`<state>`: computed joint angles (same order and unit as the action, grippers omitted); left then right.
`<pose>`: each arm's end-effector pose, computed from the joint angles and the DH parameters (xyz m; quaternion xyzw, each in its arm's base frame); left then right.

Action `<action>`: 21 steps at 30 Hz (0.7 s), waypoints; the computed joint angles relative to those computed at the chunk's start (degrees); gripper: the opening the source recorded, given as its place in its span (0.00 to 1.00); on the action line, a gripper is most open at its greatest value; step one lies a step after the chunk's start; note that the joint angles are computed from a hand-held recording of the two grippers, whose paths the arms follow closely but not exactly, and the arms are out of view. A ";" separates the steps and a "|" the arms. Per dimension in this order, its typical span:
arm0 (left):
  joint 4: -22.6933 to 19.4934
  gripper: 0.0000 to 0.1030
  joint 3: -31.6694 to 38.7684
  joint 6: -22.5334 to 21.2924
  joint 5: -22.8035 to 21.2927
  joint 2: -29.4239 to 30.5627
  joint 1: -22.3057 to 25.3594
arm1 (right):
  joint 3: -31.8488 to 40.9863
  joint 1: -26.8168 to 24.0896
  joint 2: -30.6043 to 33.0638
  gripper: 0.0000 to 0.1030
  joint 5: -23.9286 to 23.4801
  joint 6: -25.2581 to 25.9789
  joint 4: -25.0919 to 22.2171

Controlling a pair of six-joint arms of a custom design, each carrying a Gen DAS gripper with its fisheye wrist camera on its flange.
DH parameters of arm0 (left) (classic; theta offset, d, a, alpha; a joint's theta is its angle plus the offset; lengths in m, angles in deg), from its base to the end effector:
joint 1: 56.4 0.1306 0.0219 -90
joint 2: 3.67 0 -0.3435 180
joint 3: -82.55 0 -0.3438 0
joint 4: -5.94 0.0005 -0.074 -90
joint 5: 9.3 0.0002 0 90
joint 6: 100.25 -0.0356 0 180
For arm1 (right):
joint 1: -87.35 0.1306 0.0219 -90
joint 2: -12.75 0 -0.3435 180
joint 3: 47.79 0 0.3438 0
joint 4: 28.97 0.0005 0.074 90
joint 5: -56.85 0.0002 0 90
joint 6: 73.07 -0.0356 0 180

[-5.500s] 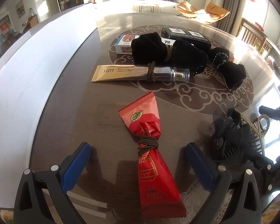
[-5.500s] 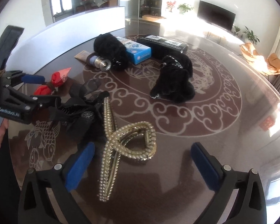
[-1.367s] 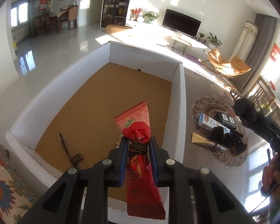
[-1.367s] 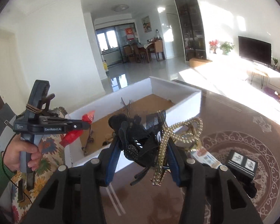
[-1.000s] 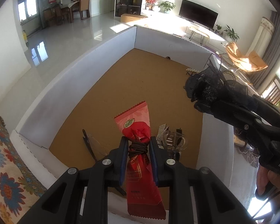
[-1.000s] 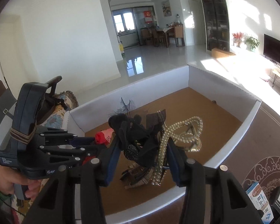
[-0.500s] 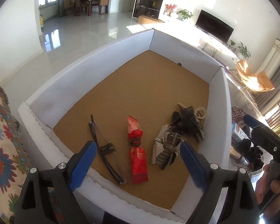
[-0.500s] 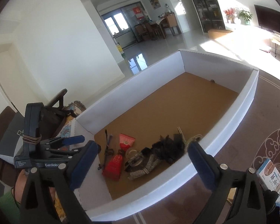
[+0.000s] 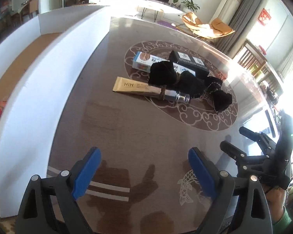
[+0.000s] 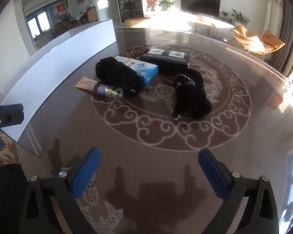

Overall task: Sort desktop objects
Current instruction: 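Move both open tools back over the table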

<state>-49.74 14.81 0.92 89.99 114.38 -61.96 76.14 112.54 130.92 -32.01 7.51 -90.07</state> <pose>0.5741 -0.0622 0.3031 -0.0273 0.9658 -0.1134 0.2316 0.5329 0.2493 0.3777 -0.1280 0.9459 0.0795 0.2872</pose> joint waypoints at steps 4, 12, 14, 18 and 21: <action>2.55 0.89 2.24 0.33 -5.44 4.39 -2.04 | 2.97 -0.53 3.44 0.98 2.40 1.75 -0.81; 1.55 1.00 11.46 -3.62 -13.59 12.00 -2.27 | 16.10 -0.27 12.38 1.00 4.80 2.04 -3.36; 3.57 1.00 11.31 -2.93 -14.28 12.35 -1.92 | 18.22 -0.30 13.66 1.00 4.90 1.95 -4.19; 7.99 1.00 9.14 -2.58 -15.04 11.96 -1.79 | 18.99 -0.33 14.03 1.00 4.89 1.95 -4.62; 8.21 1.00 9.07 -2.82 -14.88 12.10 -1.68 | 18.92 -0.34 14.03 1.00 4.88 1.95 -4.55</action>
<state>-41.53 23.88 -1.90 75.11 126.48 -63.64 95.07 112.20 144.94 -27.13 9.46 -94.62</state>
